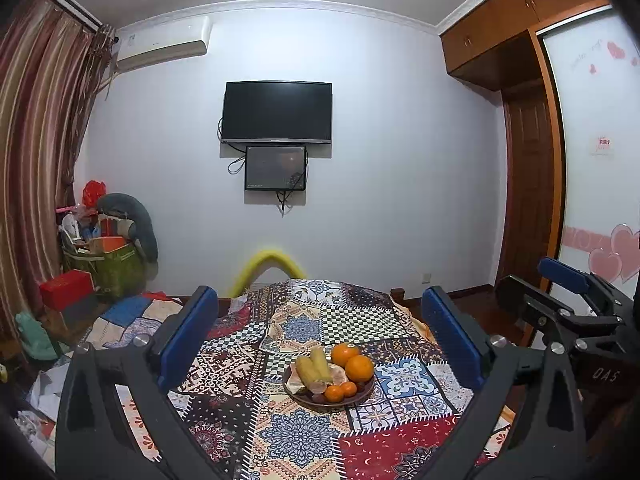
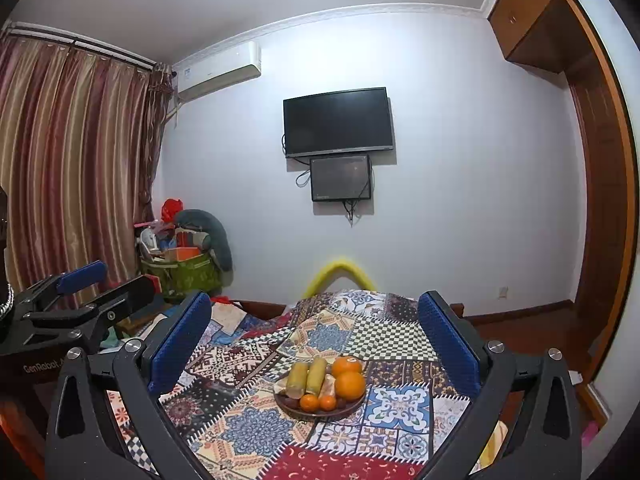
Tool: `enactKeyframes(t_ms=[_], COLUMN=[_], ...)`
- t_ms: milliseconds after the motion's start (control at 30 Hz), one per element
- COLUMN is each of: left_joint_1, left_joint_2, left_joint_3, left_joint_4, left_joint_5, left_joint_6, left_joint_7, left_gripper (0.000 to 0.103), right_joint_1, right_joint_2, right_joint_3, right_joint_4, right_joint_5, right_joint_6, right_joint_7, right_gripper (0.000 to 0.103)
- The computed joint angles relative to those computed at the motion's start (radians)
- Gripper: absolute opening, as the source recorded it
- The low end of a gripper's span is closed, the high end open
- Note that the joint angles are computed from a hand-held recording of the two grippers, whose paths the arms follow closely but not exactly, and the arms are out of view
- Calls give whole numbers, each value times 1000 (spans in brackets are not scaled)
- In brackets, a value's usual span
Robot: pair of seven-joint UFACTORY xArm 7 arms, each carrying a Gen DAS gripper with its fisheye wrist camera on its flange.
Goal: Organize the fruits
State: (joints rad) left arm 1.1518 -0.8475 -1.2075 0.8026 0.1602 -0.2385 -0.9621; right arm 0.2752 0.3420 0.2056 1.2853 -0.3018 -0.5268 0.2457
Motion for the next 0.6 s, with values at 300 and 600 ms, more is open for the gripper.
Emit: enactKeyframes(t_ms=[300, 600], left_joint_1=[-3, 11], left_joint_2=[4, 22], left_joint_3=[-3, -17], left_joint_4=[-3, 9], left_joint_5=[-2, 4], left_joint_6=[5, 10], left_joint_7=[-2, -2], left_gripper=[103, 103], right_joint_1=[-2, -6], right_joint_2=[-8, -11], right_joint_3=[-1, 1], right_joint_4=[-13, -18], right_joint_5=[-5, -2], right_joint_6=[2, 8], right_joint_7=[3, 7], right_gripper=[103, 103])
